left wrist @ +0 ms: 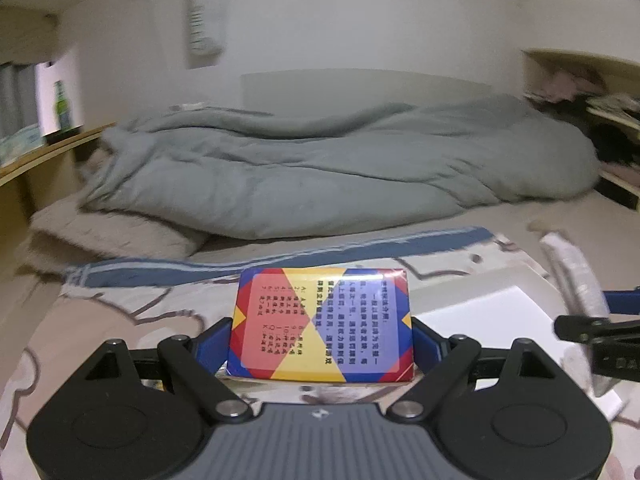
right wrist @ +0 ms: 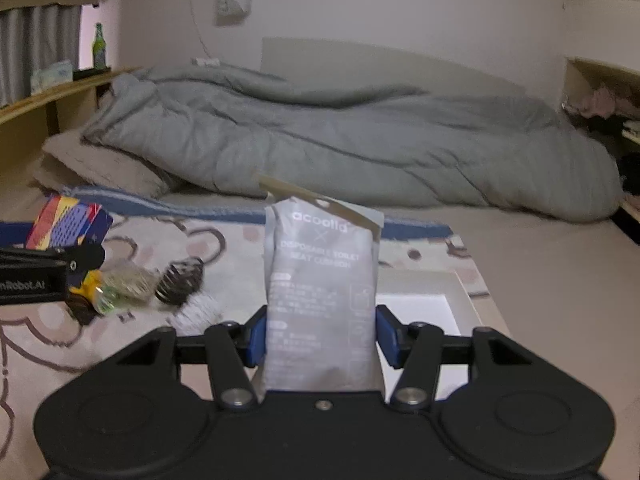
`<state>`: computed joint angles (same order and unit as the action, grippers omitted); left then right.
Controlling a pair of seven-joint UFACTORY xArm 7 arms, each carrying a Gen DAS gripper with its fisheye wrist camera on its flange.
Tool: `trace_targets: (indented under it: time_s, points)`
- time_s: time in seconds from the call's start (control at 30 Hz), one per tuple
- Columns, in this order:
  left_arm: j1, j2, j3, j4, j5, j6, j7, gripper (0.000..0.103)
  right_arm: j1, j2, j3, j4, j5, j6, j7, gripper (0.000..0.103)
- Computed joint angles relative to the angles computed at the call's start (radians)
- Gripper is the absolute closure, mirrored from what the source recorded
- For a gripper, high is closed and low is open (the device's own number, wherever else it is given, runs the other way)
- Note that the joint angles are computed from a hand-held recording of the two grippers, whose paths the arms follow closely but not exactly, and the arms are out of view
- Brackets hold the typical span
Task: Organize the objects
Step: 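Lift the grey packet with the right tool while the left tool carries the card box to the tray, then open both tools to drop the card box and grey packet into the tray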
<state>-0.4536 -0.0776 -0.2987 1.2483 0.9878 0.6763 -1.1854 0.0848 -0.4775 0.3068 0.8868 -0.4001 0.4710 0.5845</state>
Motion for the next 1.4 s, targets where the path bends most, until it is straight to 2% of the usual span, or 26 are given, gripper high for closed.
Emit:
trace_targets:
  time_s: [0.23,0.4,0.6,0.7,0.8,0.87,1.03,1.3,1.4]
  points:
    - [-0.041,0.097,0.019,0.07,-0.046,-0.064,0.079,0.014,0.051,0.002,-0.101,-0.059,0.124,0.022,-0.087,0.048]
    - [-0.085,0.163,0.053,0.122,-0.07,-0.09,0.108,0.014,0.044,0.026,-0.116,-0.088,0.158,0.042,-0.128,0.048]
    - [-0.131,0.242,0.096,0.188,-0.125,-0.129,0.182,0.014,0.082,0.079,-0.175,-0.102,0.271,0.043,-0.214,0.048]
    - [-0.152,0.279,0.114,0.219,-0.164,-0.139,0.234,0.014,0.056,0.109,-0.157,-0.095,0.248,0.049,-0.206,0.048]
    - [-0.17,0.316,0.13,0.25,-0.208,-0.142,0.292,0.014,-0.001,0.135,-0.111,-0.081,0.138,0.076,-0.139,0.048]
    - [-0.181,0.342,0.139,0.274,-0.241,-0.146,0.334,0.014,-0.012,0.144,-0.109,-0.077,0.096,0.083,-0.111,0.048]
    - [-0.215,0.41,0.165,0.344,-0.306,-0.131,0.421,0.014,0.019,0.14,-0.156,-0.086,0.145,0.062,-0.155,0.045]
    - [-0.261,0.511,0.21,0.446,-0.371,-0.096,0.502,0.014,0.044,0.131,-0.178,-0.072,0.214,0.095,-0.225,0.044]
    - [-0.271,0.54,0.221,0.476,-0.396,-0.077,0.521,0.014,0.021,0.136,-0.154,-0.07,0.18,0.099,-0.192,0.045]
